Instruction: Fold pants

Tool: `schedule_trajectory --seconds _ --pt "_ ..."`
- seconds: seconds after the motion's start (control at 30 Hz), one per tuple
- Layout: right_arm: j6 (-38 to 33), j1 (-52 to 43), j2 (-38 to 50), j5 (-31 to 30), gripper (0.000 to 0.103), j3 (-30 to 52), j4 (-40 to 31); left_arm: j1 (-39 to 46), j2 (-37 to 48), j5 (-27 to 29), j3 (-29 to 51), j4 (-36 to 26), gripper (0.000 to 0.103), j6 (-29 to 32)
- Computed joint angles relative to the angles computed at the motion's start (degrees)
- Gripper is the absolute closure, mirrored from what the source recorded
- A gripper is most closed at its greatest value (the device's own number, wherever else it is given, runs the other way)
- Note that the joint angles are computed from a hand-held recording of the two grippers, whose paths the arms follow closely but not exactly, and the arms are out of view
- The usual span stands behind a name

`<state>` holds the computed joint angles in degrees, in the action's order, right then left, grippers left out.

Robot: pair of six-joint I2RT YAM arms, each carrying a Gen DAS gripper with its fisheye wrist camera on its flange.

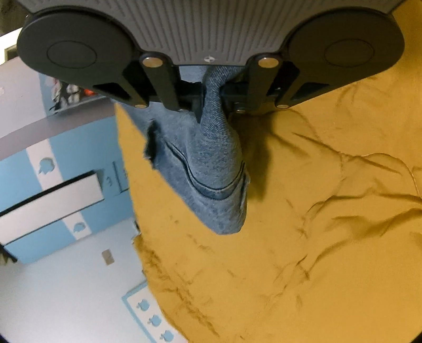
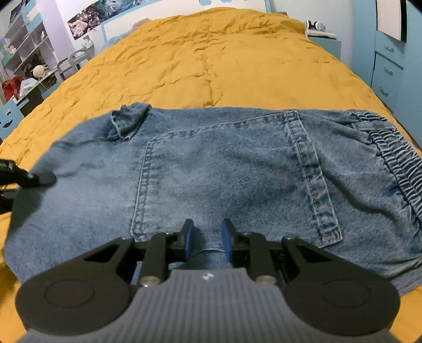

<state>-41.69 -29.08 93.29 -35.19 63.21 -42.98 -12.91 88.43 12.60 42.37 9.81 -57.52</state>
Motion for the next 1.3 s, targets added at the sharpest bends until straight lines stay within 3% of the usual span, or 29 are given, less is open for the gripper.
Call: schedule_trajectory --seconds 0.23,0.53,0.87,1.07,1.13,1.2,1.3 --pt "-1.87 -1.29 -4.48 -0.06 0.083 1.93 -4.96 -3.26 -7.72 -3.52 0.07 -2.69 0.094 -3.40" --pt "-7.33 -4.41 -9.60 -2.37 0.083 5.50 -14.24 -1.77 -18.76 -2.08 -3.23 -8.18 0.095 -7.09" --pt "-13.39 -0.41 -16.32 -5.82 0.083 5.61 -24.46 11.98 -37.62 3.11 -9.89 -22.02 0.095 -4.94" --pt "-18.75 6.29 -17.90 -4.79 0.085 8.28 -31.14 18.04 -34.74 6.42 -8.91 -25.41 0.095 -0.55" --pt "-18.14 9.78 -17.97 -3.53 0.086 8.89 -30.39 17.47 -33.11 5.77 -8.28 -25.36 0.095 -0.15" --pt "-16.11 13.40 -16.58 -1.86 0.095 9.94 -28.35 16.49 -32.18 5.09 -6.84 -25.51 0.095 -0.29" --pt "-12.97 18.44 -13.47 -0.10 0.095 11.04 -24.97 14.72 -31.81 3.98 -3.37 -27.66 0.095 1.61"
